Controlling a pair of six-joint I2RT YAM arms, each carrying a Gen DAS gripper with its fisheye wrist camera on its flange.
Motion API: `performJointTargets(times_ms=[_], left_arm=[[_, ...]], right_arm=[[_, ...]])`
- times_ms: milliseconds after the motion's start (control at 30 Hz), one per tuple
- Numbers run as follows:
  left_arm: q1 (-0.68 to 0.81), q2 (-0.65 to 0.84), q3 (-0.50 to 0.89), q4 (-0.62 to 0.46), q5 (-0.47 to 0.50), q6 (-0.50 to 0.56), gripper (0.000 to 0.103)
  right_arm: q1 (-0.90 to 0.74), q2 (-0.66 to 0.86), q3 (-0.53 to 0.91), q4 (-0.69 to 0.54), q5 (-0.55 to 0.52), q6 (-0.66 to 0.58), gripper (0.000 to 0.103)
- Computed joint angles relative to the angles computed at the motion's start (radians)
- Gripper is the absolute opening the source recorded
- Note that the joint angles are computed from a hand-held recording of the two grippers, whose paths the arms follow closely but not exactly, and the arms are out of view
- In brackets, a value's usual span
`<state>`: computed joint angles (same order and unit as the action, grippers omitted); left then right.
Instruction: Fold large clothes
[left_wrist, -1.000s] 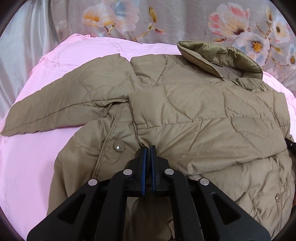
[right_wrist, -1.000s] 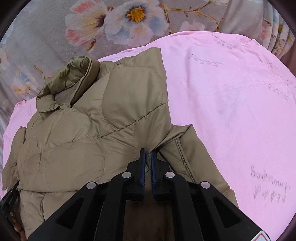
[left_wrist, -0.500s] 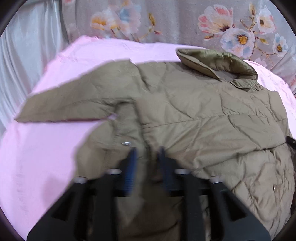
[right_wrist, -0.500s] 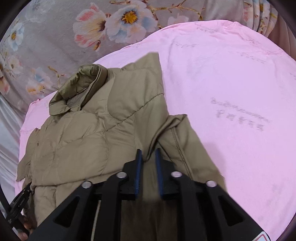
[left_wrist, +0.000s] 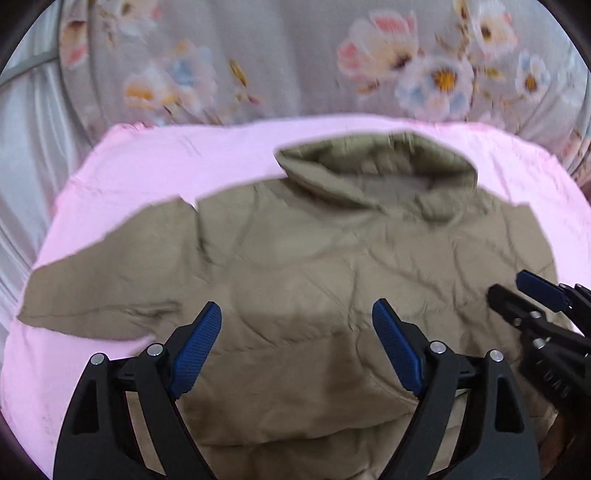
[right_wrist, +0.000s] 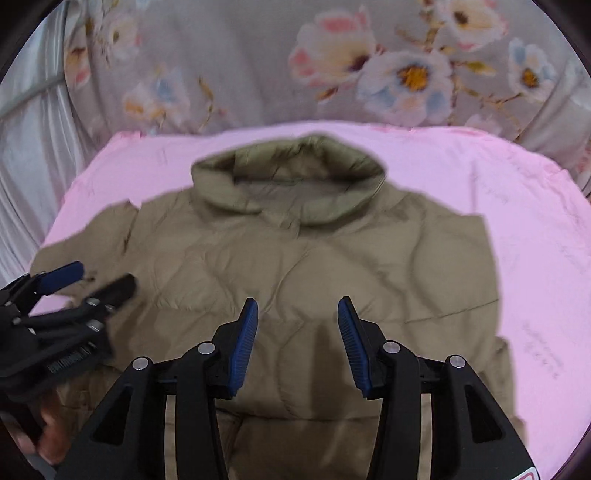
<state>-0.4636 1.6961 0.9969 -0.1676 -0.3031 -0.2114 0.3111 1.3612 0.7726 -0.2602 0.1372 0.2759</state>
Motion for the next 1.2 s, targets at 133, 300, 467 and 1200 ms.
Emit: performJointTargets(times_ms=[133,300,467,1200], left_arm=[[0.000,0.086,-0.053,0.105,-0.014,-0.026,0.085],[-0.027,0.106,-0.057,0.117,-0.079,-0.030,0.089],[-0.018,0.123,-0.035,0.102,-0.067,-0.036,0.090],[1.139,0.190,0.286,-0.190,0.540,0.027,0.094]], right_arm=[[0.007,0.073,-0.071,0.109,-0.002,0.031,0.046],[0.009,0.078,-0.096,0.145,0.008,0.040,0.046],[0.017,0.091,-0.091,0.146,0.035,0.033,0.048],[0.209,-0.083,-0.197,0.095,0.208,0.175,0.070]])
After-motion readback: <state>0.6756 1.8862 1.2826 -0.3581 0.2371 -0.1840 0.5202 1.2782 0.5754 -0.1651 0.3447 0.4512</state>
